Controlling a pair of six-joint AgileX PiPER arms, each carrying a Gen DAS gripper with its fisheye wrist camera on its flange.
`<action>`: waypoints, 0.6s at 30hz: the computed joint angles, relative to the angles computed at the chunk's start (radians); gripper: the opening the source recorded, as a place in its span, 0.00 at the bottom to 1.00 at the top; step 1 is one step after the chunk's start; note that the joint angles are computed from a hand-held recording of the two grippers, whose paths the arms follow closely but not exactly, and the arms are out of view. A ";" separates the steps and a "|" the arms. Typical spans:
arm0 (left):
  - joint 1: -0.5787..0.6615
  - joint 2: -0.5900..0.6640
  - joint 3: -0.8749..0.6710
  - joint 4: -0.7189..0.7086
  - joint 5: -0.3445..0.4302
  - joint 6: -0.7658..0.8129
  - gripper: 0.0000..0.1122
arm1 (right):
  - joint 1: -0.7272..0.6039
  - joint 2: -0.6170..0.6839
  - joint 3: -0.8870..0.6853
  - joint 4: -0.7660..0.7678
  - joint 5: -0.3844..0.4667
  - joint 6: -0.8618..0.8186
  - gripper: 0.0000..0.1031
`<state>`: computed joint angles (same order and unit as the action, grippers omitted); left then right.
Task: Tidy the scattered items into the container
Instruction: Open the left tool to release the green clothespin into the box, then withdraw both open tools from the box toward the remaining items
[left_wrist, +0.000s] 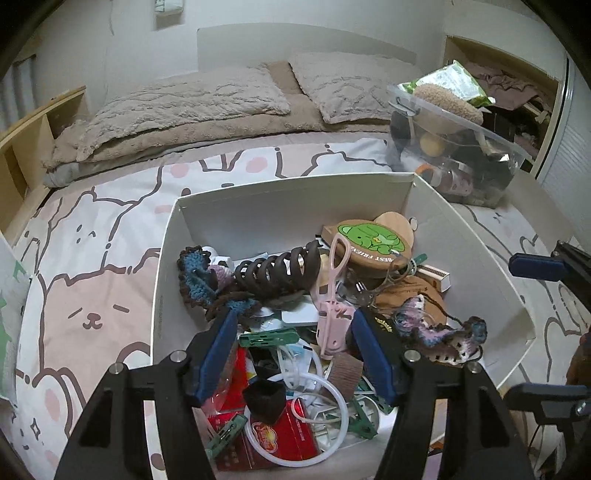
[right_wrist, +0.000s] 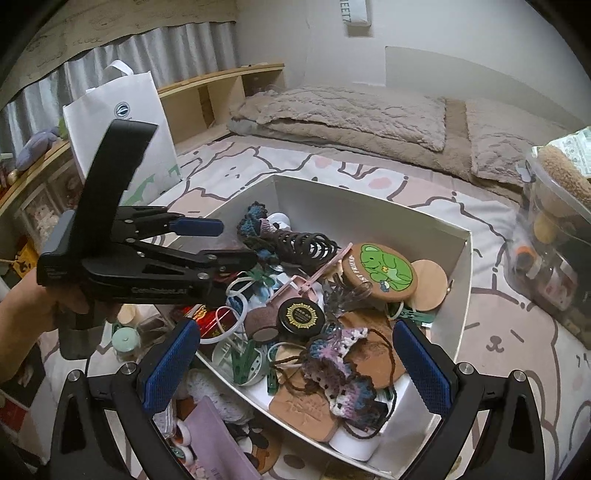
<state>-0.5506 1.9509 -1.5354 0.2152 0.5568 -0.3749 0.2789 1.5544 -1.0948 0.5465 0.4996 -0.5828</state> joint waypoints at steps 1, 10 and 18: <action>0.001 -0.007 0.007 -0.005 -0.005 0.000 0.58 | -0.001 -0.003 0.002 -0.006 -0.003 0.010 1.00; -0.011 -0.068 0.080 0.009 -0.038 -0.026 0.65 | 0.024 -0.023 0.017 -0.176 -0.020 0.173 1.00; -0.025 -0.151 0.174 0.076 -0.091 -0.076 0.89 | 0.025 -0.050 0.023 -0.217 -0.027 0.245 1.00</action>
<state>-0.5758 1.8000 -1.3614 0.2909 0.4655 -0.4506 0.3042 1.5043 -1.0714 0.3292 0.4721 -0.3379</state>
